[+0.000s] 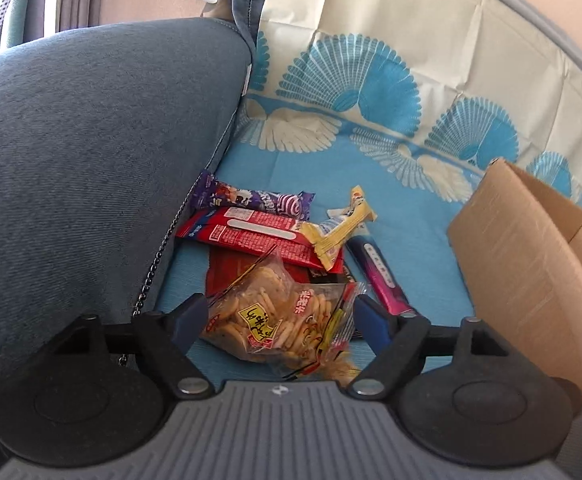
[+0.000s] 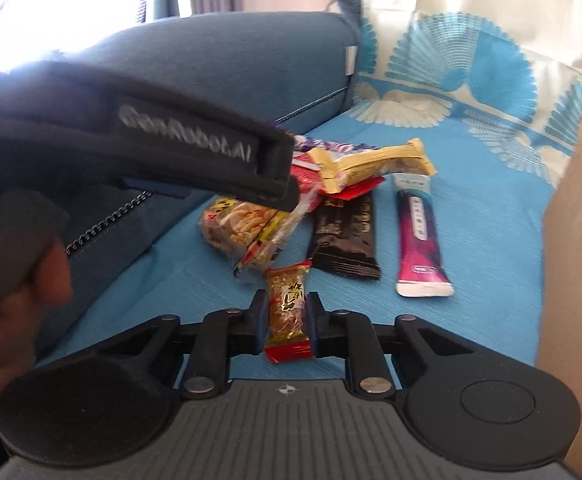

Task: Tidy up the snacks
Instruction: 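Grasp the small red-gold wrapped snack with the right tool while the left tool grasps the cracker bag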

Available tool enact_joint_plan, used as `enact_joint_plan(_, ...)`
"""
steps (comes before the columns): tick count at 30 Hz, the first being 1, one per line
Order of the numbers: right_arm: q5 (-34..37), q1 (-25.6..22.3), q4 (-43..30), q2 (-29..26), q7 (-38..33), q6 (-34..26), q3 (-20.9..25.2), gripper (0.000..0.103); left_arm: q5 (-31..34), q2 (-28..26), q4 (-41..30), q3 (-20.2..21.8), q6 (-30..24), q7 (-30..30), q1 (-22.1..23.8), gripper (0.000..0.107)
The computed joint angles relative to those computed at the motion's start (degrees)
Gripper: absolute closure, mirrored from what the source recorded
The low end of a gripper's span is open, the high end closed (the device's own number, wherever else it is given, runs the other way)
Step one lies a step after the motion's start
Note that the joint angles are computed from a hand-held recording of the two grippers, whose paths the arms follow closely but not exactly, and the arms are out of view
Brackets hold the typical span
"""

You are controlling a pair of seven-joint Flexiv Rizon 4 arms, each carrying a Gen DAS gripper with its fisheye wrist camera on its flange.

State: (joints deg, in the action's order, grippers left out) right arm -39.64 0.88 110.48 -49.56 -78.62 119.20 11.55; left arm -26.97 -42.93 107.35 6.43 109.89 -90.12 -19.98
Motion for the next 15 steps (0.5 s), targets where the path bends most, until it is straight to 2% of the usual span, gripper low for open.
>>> enact_joint_plan(2, 3.03, 1.19, 1.17, 0.99, 0.73, -0.01, -0.87, 0.085, -1.17, -0.61, -0.83, 1.62, -1.31, 0.26, -1.49, 0.023)
enact_joint_plan(6, 12.0, 6.75, 4.66, 4.42, 0.05, -1.02, -4.93, 0.085, -2.88, -2.24, -3.35, 5.79, -5.99, 0.46, -4.73, 0.02)
enact_joint_plan(8, 14.2, 8.1, 6.11, 5.95, -0.83, -2.02, -5.78, 0.085, -2.56, -3.06, -4.72, 8.4, -8.91, -0.06, -6.54, 0.012)
enact_joint_plan(9, 14.63, 8.15, 6.89, 6.76, -1.38, -2.69, -5.84, 0.085, -1.73, -3.28, -5.33, 8.92, -10.29, -0.15, -6.77, 0.012)
enact_joint_plan(12, 12.73, 4.5, 7.86, 8.52, -1.2, -6.39, -2.61, 0.085, -0.24, -4.55, -7.38, 13.44, -14.98, -1.84, -9.72, 0.012)
enact_joint_plan(15, 10.22, -0.94, 8.24, 10.0, -0.06, -11.27, 2.36, 0.085, 1.41, -4.89, -7.67, 13.27, -14.49, -4.14, -9.08, 0.012)
